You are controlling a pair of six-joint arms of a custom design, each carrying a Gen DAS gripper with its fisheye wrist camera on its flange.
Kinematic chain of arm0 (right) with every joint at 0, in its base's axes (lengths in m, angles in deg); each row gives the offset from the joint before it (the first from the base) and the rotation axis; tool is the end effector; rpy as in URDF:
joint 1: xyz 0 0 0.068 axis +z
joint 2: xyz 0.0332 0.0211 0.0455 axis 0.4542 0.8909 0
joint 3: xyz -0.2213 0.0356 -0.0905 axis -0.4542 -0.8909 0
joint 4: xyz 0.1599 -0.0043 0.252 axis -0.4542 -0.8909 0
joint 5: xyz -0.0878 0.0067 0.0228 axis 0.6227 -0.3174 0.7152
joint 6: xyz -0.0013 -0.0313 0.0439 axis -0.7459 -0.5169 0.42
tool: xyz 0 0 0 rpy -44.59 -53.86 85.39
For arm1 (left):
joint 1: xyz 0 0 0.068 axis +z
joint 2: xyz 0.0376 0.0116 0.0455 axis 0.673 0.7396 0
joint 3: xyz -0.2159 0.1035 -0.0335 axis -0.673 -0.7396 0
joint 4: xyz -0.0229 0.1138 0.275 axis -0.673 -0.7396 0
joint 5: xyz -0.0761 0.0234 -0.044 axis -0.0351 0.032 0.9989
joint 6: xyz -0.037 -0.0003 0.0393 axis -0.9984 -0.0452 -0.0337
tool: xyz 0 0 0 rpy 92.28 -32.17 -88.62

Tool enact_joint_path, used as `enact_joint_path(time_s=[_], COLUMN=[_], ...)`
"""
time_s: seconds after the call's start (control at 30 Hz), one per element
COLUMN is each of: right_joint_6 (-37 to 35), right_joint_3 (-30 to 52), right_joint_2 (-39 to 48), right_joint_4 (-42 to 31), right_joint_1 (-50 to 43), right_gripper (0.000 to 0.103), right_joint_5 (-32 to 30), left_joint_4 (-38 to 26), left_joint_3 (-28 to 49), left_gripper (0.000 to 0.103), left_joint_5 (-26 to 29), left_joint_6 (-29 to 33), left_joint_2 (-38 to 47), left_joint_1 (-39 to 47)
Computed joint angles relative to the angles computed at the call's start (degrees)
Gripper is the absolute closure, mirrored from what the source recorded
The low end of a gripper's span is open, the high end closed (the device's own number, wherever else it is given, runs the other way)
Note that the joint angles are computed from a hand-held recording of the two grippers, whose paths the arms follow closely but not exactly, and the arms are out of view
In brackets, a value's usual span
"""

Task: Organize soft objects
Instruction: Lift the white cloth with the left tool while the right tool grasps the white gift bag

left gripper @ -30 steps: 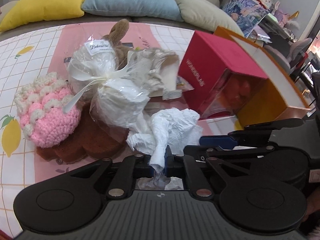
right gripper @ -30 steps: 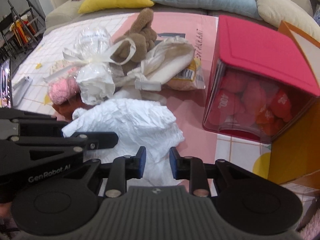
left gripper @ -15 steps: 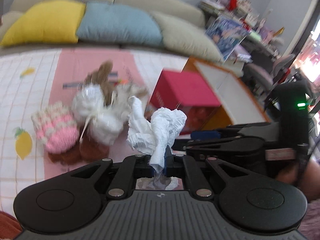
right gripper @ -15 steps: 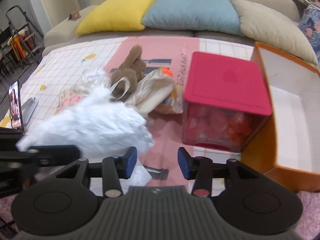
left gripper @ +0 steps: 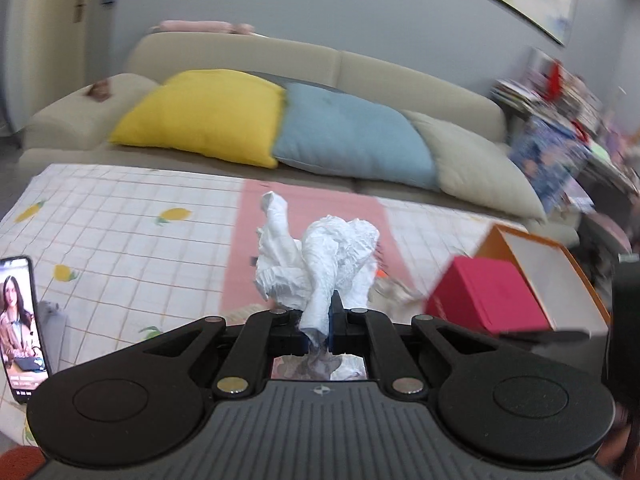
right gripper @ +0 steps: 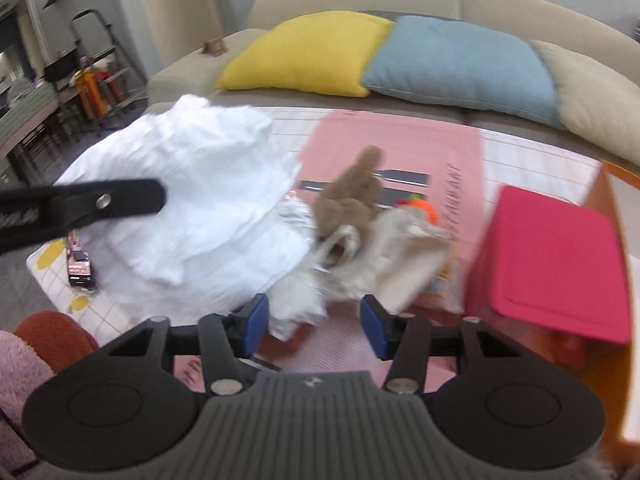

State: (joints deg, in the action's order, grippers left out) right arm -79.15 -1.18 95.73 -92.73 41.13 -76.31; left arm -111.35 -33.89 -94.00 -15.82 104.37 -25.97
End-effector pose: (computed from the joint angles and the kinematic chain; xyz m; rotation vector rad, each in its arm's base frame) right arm 0.2359 0.0737 0.0747 -0.7603 2.3552 0.5087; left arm 0.1492 -0.3017 0.1115 -0.3463 2.1917 -0.1159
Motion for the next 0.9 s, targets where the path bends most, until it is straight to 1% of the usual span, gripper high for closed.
enact_joint_path(time_s=[0.03,0.1,0.17,0.23,0.27,0.33,0.43,0.53,0.57,0.6,0.63,0.67,0.7,0.77,0.83,0.9], right_joint_6=[0.5,0.7,0.8,1.4,2.1,2.5,4.2,5.9,5.9,5.5,5.1,4.9,4.9,4.7,3.8,3.0], right_joint_3=[0.7,2.2,4.3,6.6,7.5,9.5,10.8,11.0,10.7,10.2,9.6,8.8,8.3,6.5,4.2,2.2], right_joint_2=[1.8,5.7,10.0,14.2,15.8,18.9,21.2,21.9,21.8,21.6,21.3,20.6,20.0,16.9,12.3,6.9], right_joint_4=[1.2,3.8,5.7,6.8,6.9,7.4,7.5,7.6,7.9,8.6,9.3,9.9,9.8,9.5,8.9,6.5], right_joint_1=[1.5,4.0,5.7,6.2,6.6,6.8,7.5,7.5,7.6,7.9,8.1,7.9,7.6,6.9,6.1,4.4], right_gripper=[0.048,0.048,0.048,0.048,0.048,0.044,0.042,0.041,0.047,0.058,0.061,0.068,0.077,0.080,0.082,0.084], right_joint_5=[0.8,2.7,4.8,4.7,4.8,4.2,4.9,4.2,4.1,4.6,5.1,4.8,4.1,3.2,2.4,0.4], left_joint_4=[0.2,-3.0,-1.9,-1.7,-2.9,-4.4,-4.5,-4.9,-5.1,-5.0,-5.2,-5.4,-5.3,-5.5,-7.1,-9.0], left_joint_3=[-0.1,1.0,-0.8,-0.9,-0.5,0.3,0.5,0.7,0.8,0.7,0.7,0.7,0.4,0.1,0.4,1.0], left_gripper=[0.095,0.095,0.095,0.095,0.095,0.095,0.095,0.095,0.095,0.095,0.095,0.095,0.095,0.095,0.095,0.095], left_joint_5=[-0.4,-2.7,-2.9,-2.2,-2.4,-2.4,-1.7,-1.6,-1.5,-1.4,-1.4,-1.7,-2.4,-4.0,-5.6,-6.7], left_joint_6=[-0.6,-3.4,-3.6,-3.5,-4.2,-5.3,-5.7,-6.2,-6.3,-6.4,-6.5,-6.8,-7.0,-7.8,-9.2,-10.5], left_joint_2=[0.5,1.8,0.7,1.3,1.9,3.2,4.1,4.3,4.4,4.3,4.1,4.0,3.7,3.0,2.3,1.7], left_joint_1=[0.5,1.0,1.8,2.7,2.4,2.2,2.2,2.0,1.9,2.0,1.9,1.6,1.3,0.4,-0.5,-1.1])
